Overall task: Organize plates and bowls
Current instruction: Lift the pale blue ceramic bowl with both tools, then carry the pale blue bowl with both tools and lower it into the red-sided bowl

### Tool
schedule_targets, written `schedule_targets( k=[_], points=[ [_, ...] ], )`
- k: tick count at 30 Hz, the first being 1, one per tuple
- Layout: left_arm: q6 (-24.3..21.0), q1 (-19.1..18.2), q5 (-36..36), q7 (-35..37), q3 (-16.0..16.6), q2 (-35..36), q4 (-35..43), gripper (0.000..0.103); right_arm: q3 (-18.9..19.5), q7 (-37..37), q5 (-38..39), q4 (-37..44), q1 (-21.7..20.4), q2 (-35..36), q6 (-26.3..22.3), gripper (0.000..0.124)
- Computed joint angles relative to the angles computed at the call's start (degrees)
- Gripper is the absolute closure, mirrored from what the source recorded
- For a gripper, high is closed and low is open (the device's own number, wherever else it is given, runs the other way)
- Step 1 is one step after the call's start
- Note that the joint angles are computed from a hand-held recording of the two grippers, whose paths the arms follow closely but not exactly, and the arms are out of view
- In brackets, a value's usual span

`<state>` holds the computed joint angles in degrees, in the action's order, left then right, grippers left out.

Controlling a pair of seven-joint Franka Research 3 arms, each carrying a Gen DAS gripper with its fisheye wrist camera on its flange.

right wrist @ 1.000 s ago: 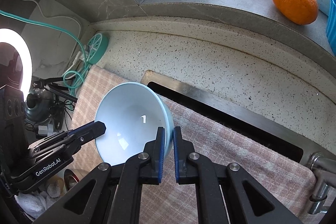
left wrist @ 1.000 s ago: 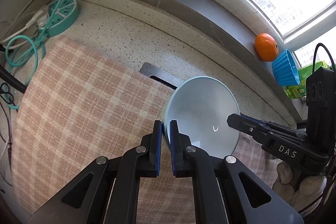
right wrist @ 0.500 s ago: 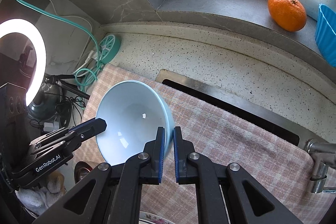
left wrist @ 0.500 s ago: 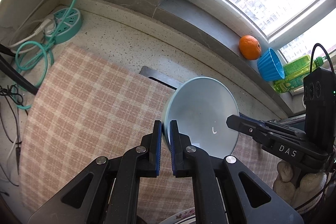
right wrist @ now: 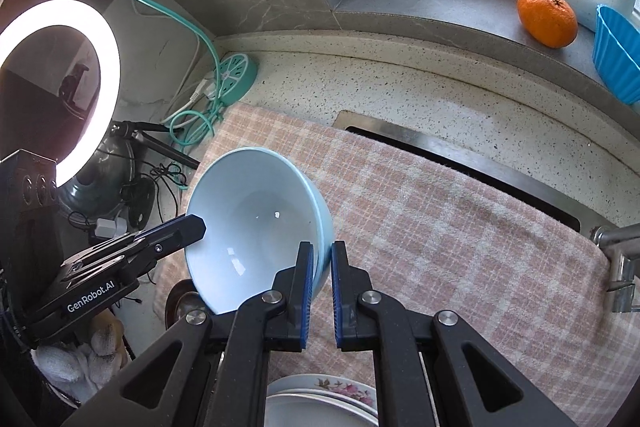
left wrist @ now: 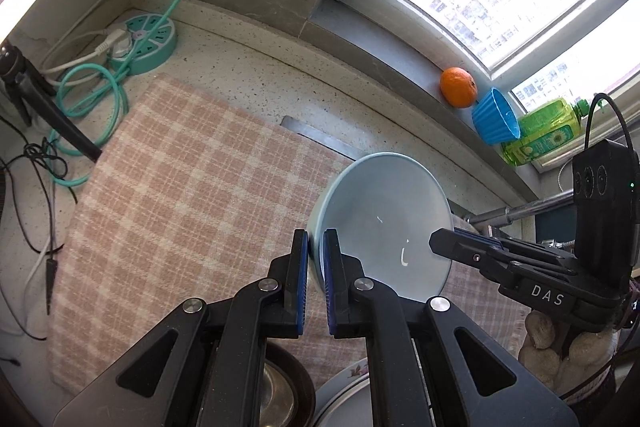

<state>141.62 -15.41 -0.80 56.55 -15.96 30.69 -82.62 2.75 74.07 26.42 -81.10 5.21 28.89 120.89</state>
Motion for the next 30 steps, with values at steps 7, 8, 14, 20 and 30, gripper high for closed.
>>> schedule_targets(
  k=[7,8,14,20,30],
  points=[
    [3.21,2.15,-2.52,1.48,-0.9,-6.67,-9.51,0.097,0.49,-0.64,0.67,-6.56,1.48,-4.95,1.56,0.116],
    [3.8,2.41,-2.98,1.67,-0.99,-7.73,-11.07,0.097,0.53,-0.6,0.79,-7.25,1.73,-5.46,1.71,0.116],
    [6.45,3.55,-5.72,3.31,-1.24,-12.9,-18.67,0.097,0.69,-0.68,1.06,-11.59,3.21,-8.5,2.55,0.115],
    [8.07,4.36,-9.09,5.69,-1.34,-16.59,-24.18,0.097,0.81,-0.38,0.83,-15.51,4.73,-11.12,2.98,0.115],
    [9.62,4.42,-13.57,8.89,-0.56,-21.37,-31.16,0.097,1.08,0.01,0.51,-20.25,6.7,-13.97,3.98,0.115]
  ],
)
